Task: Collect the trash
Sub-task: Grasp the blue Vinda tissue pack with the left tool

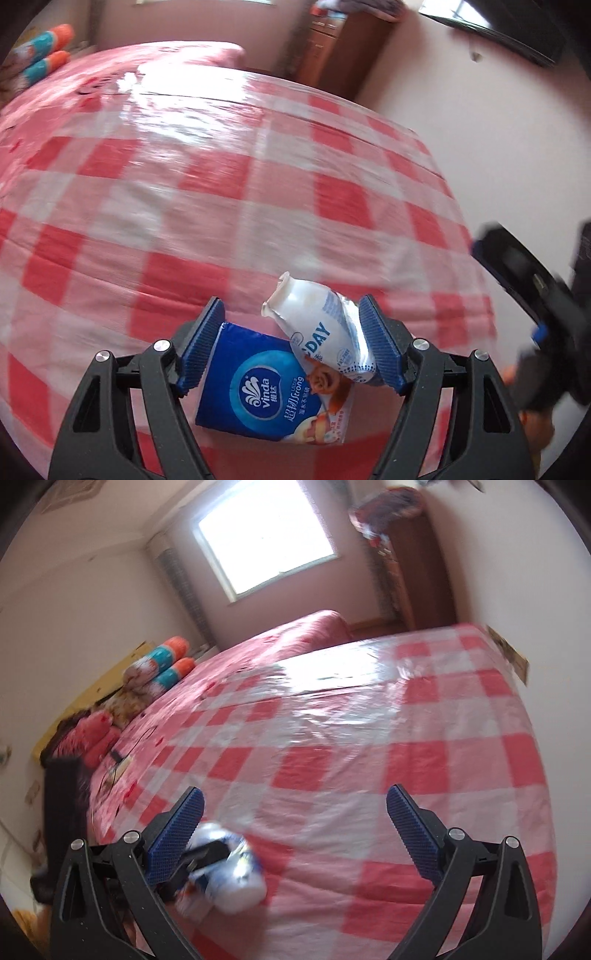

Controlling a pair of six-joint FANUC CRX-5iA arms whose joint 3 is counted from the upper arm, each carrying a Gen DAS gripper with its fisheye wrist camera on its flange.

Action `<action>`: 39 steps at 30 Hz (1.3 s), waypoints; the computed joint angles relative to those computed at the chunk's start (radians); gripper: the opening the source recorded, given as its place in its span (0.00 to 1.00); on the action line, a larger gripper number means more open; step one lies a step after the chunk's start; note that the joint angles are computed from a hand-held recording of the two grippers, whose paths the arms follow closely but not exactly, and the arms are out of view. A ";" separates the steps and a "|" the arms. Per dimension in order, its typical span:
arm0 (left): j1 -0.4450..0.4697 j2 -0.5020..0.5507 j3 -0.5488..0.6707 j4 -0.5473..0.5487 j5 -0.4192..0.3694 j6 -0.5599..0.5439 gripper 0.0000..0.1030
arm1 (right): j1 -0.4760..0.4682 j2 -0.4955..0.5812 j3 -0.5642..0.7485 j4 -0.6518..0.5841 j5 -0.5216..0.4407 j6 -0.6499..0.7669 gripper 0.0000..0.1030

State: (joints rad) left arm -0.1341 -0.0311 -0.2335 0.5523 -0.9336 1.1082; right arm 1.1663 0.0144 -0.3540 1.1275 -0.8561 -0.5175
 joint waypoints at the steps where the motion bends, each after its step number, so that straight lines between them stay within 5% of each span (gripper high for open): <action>1: 0.003 -0.003 -0.007 0.017 -0.012 -0.022 0.73 | -0.006 -0.015 -0.018 -0.001 0.008 -0.017 0.95; 8: 0.047 -0.118 -0.091 0.083 -0.003 -0.199 0.81 | -0.029 -0.051 -0.059 -0.033 0.098 -0.030 0.95; 12: 0.059 -0.150 -0.101 0.032 -0.015 -0.251 0.81 | -0.038 -0.037 -0.041 -0.049 0.181 0.053 0.95; 24: 0.006 -0.127 -0.078 -0.127 0.005 -0.194 0.81 | -0.003 0.037 0.097 -0.338 0.246 0.455 0.95; 33: -0.001 -0.117 -0.091 -0.126 0.039 -0.169 0.81 | 0.001 0.064 0.142 -0.431 0.232 0.549 0.95; 39: 0.006 -0.135 -0.116 -0.110 0.069 -0.165 0.72 | -0.001 0.080 0.162 -0.456 0.224 0.581 0.95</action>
